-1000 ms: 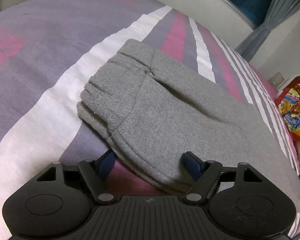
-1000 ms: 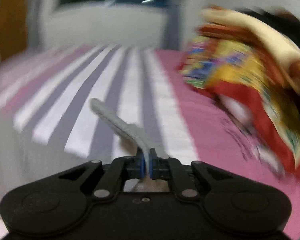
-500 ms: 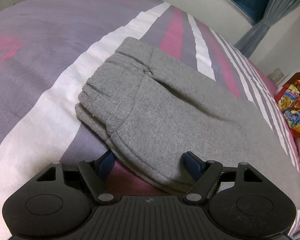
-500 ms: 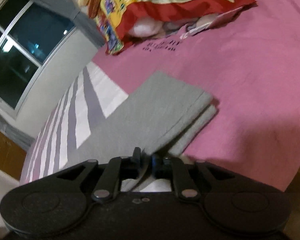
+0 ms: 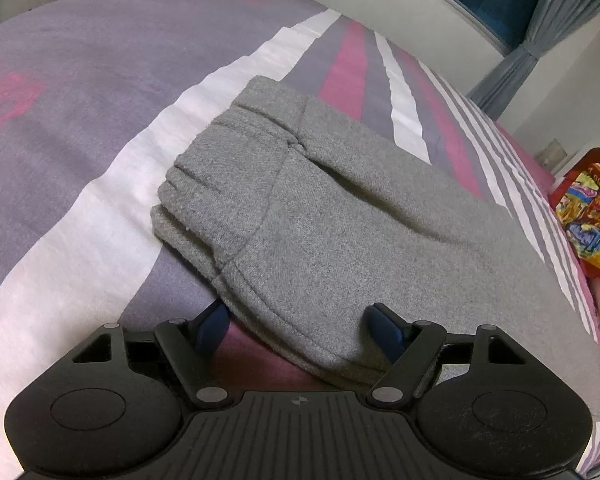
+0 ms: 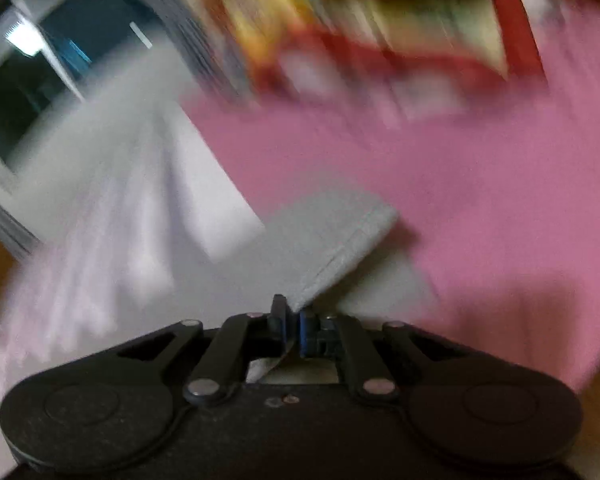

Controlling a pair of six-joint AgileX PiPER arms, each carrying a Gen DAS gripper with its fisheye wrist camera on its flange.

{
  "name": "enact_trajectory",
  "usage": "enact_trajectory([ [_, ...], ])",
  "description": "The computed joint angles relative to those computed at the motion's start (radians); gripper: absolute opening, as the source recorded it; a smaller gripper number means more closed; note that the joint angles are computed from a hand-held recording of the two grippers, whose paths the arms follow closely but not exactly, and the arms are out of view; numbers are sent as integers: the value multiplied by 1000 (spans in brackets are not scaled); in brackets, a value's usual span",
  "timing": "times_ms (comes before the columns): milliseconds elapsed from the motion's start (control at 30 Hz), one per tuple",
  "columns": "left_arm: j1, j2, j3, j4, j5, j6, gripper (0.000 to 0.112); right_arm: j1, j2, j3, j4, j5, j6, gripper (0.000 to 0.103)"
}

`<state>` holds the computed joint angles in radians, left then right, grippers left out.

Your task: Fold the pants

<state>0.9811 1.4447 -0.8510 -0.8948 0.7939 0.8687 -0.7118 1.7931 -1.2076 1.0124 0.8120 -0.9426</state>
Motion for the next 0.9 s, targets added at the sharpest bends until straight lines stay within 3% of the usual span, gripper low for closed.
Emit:
enact_trajectory([
  [33, 0, -2, -1, 4, 2, -5, 77, -6, -12, 8, 16, 4, -2, 7],
  [100, -3, -16, -6, 20, 4, -21, 77, -2, -81, 40, 1, -23, -2, 27],
  [167, 16, -43, 6, 5, 13, -23, 77, 9, -161, 106, 48, -70, -102, 28],
  [300, 122, -104, 67, -145, 38, 97, 76, 44, -261, 191, 133, -39, -291, 28],
  [367, 166, -95, 66, -188, 60, 108, 60, 79, -290, 217, 134, -16, -320, 29],
  [467, 169, -62, 27, -170, 43, 64, 56, 156, -323, 251, 136, -26, -315, 30],
  [500, 150, -46, 5, -134, 26, 32, 48, 193, -324, 252, 136, -39, -307, 30],
  [533, 132, -46, 1, -114, -6, 18, 32, 227, -331, 261, 134, -55, -300, 30],
  [567, 136, -49, -5, -134, -6, 45, 25, 266, -328, 257, 126, -75, -282, 31],
  [633, 163, -70, -9, -198, 22, 96, 24, 316, -328, 253, 122, -91, -250, 31],
  [733, 100, -11, -45, -39, -20, -3, 24, 360, -312, 248, 107, -102, -225, 35],
  [800, 148, 22, -83, -32, 68, 17, 26, 402, -292, 221, 1, -139, -122, 36],
  [833, 183, 24, -97, -42, 115, 19, 33, 411, -292, 219, -22, -146, -102, 37],
  [867, 207, 1, -99, -20, 123, -9, 54, 409, -299, 224, -17, -139, -112, 37],
  [900, 217, -44, -82, 4, 90, -28, 63, 412, -302, 222, -10, -135, -126, 37],
])
